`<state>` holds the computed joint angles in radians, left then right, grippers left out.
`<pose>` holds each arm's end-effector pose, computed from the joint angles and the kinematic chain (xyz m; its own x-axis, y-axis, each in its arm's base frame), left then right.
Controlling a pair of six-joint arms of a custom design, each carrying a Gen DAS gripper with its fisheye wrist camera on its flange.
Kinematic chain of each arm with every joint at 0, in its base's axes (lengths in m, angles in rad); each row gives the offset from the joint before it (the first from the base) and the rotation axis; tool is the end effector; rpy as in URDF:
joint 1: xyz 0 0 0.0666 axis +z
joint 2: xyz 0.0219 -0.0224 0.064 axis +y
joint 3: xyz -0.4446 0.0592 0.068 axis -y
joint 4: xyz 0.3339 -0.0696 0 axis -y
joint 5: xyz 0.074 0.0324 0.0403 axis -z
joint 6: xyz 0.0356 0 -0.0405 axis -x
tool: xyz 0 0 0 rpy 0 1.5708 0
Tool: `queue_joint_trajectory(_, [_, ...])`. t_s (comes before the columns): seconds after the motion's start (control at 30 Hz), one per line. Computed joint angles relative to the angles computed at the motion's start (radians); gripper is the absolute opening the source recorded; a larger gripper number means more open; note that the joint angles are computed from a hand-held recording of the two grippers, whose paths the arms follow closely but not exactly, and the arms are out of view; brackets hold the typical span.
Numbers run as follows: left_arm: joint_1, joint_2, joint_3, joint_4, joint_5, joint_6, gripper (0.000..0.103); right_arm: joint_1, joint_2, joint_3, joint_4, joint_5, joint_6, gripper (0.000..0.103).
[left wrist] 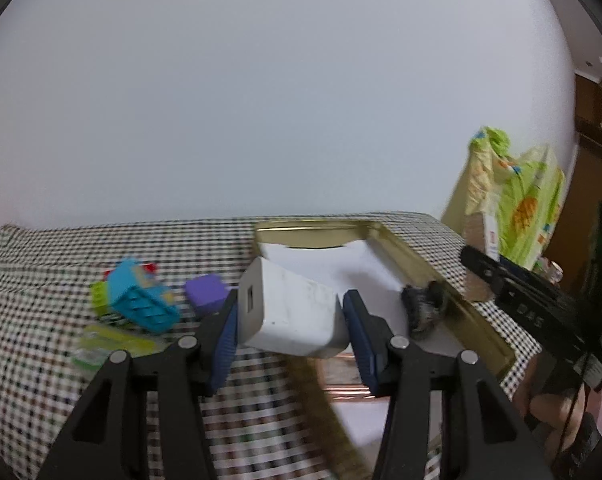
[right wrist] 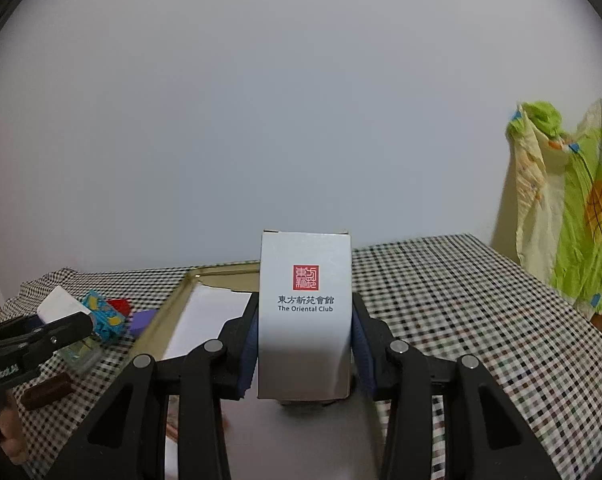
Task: Organize rigid objects
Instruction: 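Set the box in the tin with the right tool while the left sets the charger there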
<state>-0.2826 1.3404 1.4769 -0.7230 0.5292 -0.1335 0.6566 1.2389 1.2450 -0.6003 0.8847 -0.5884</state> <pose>0.3833 -0.1304 0.5663 -0.4410 0.2477 -0.8627 0.7095 0.6848 -0.1661 0.2983 0.1946 0.5209 -0.3017 0.2114 -0.9297 0.3468 0.9326 0.0996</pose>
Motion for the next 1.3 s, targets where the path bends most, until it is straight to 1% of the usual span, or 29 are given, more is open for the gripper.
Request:
queue_joint_trajectory(0.07, [-0.035, -0.005, -0.004, -0.007, -0.012, -0.011, 0.050, -0.017, -0.012, -0.004, -0.018, -0.024, -0.015, 0.044])
queue_joint_trajectory(0.1, [-0.052, -0.007, -0.007, -0.008, -0.019, -0.011, 0.050, -0.045, -0.017, -0.027, 0.010, -0.051, 0.002, 0.044])
queue_joint_trajectory(0.13, [-0.069, -0.009, -0.009, -0.019, -0.023, -0.022, 0.050, -0.059, -0.019, -0.031, 0.007, -0.070, 0.001, 0.044])
queue_joint_trajectory(0.17, [-0.084, -0.012, -0.012, -0.023, -0.032, -0.028, 0.050, -0.049, -0.018, -0.022, -0.012, -0.071, -0.014, 0.044])
queue_joint_trajectory(0.23, [-0.117, -0.013, -0.012, -0.041, -0.057, -0.046, 0.050, -0.062, -0.021, -0.030, -0.010, -0.114, -0.023, 0.044])
queue_joint_trajectory(0.27, [-0.129, -0.013, -0.011, -0.051, -0.065, -0.051, 0.050, -0.062, -0.017, -0.022, -0.023, -0.132, -0.034, 0.044])
queue_joint_trajectory(0.33, [-0.145, -0.014, -0.009, -0.072, -0.067, -0.069, 0.050, -0.065, -0.009, -0.018, -0.033, -0.154, -0.034, 0.044])
queue_joint_trajectory(0.4, [-0.165, -0.019, -0.015, -0.080, -0.086, -0.088, 0.050, -0.062, -0.002, -0.015, -0.041, -0.164, -0.032, 0.044])
queue_joint_trajectory(0.47, [-0.176, -0.025, -0.023, -0.082, -0.105, -0.109, 0.050, -0.032, 0.016, 0.000, -0.070, -0.160, -0.053, 0.044])
queue_joint_trajectory(0.53, [-0.185, -0.026, -0.027, -0.088, -0.125, -0.121, 0.050, -0.042, 0.021, 0.002, -0.075, -0.185, -0.048, 0.044])
queue_joint_trajectory(0.7, [-0.190, -0.014, -0.025, -0.125, -0.152, -0.139, 0.050, -0.045, 0.031, 0.006, -0.088, -0.211, -0.052, 0.044])
queue_joint_trajectory(0.8, [-0.194, -0.007, -0.020, -0.136, -0.173, -0.142, 0.050, -0.080, 0.033, 0.002, -0.086, -0.255, -0.028, 0.044])
queue_joint_trajectory(0.87, [-0.198, -0.001, -0.018, -0.142, -0.192, -0.141, 0.050, -0.084, 0.043, 0.010, -0.100, -0.278, -0.022, 0.044])
queue_joint_trajectory(0.93, [-0.200, 0.005, -0.014, -0.155, -0.209, -0.140, 0.050, -0.086, 0.049, 0.018, -0.101, -0.283, -0.019, 0.044])
queue_joint_trajectory(1.0, [-0.201, 0.004, -0.016, -0.151, -0.217, -0.147, 0.050, -0.087, 0.051, 0.020, -0.101, -0.285, -0.020, 0.044])
queue_joint_trajectory(1.1, [-0.199, 0.005, -0.015, -0.156, -0.217, -0.147, 0.050, -0.096, 0.051, 0.020, -0.103, -0.309, -0.028, 0.044])
queue_joint_trajectory(1.3, [-0.197, 0.004, -0.017, -0.154, -0.216, -0.152, 0.050, -0.086, 0.058, 0.027, -0.108, -0.301, -0.028, 0.044])
